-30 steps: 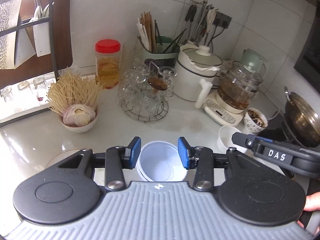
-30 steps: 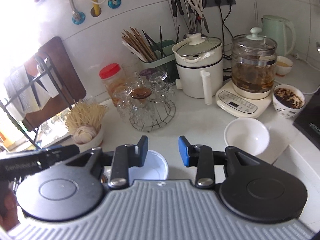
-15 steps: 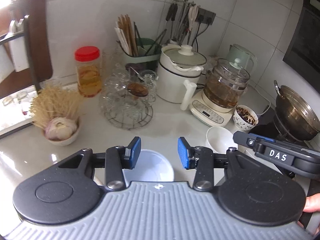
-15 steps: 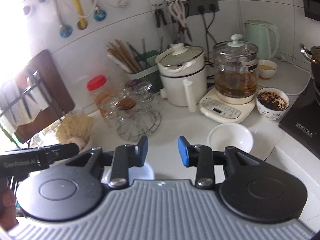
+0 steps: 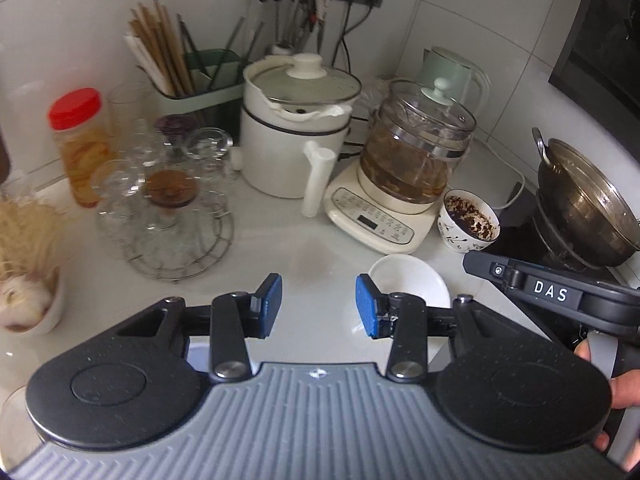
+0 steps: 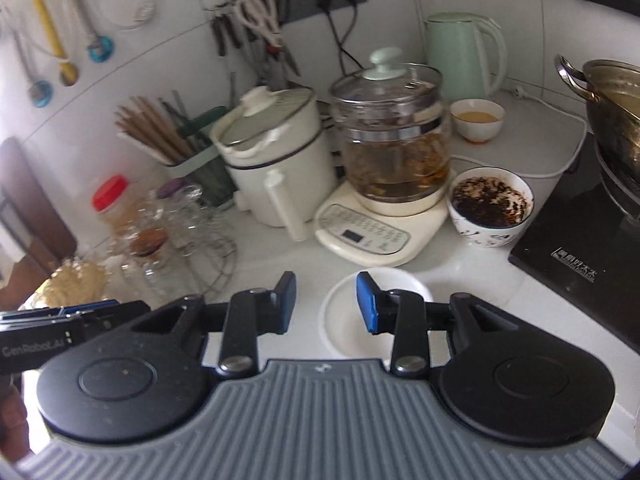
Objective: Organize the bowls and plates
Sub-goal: 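Move both grippers toward the white ceramic bowl by the tea maker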
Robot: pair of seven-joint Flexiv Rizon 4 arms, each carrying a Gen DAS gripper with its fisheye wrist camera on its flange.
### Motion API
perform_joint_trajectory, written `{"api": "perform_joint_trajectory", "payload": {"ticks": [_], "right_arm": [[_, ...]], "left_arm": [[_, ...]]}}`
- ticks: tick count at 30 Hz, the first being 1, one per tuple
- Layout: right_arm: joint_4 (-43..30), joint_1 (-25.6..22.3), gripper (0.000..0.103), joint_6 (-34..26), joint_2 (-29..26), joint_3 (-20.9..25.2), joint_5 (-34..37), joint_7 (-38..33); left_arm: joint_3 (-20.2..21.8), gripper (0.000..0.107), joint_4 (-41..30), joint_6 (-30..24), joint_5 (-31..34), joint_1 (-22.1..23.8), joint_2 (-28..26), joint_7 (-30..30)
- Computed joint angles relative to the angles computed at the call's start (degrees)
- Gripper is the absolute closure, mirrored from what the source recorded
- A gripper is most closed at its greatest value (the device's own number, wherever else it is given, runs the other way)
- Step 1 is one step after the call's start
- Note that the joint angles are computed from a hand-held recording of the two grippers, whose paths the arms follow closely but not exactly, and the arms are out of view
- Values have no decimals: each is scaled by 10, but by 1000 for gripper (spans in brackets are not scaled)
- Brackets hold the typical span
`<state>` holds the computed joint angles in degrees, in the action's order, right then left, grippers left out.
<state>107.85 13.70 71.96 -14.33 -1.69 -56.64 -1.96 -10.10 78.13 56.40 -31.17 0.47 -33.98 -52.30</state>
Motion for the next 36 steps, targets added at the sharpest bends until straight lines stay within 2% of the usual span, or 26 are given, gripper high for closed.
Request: {"api": "perform_joint_trajectory", "payload": {"ticks": [13, 24, 30, 36], "right_arm": [[-36, -33, 66, -6, -59, 8, 203, -190], [-122, -77, 66, -88, -115, 73, 438, -393], [-151, -78, 66, -128, -132, 79, 507, -442], [-163, -75, 67, -146, -141, 77, 540, -458]], "left_arm": [[24, 60, -180, -87, 86, -57, -132, -105], [28, 60, -326, -187, 114, -77, -237, -169], [31, 61, -372, -229, 122, -83, -269, -195], [32, 64, -393, -256, 129, -82, -283, -201]]}}
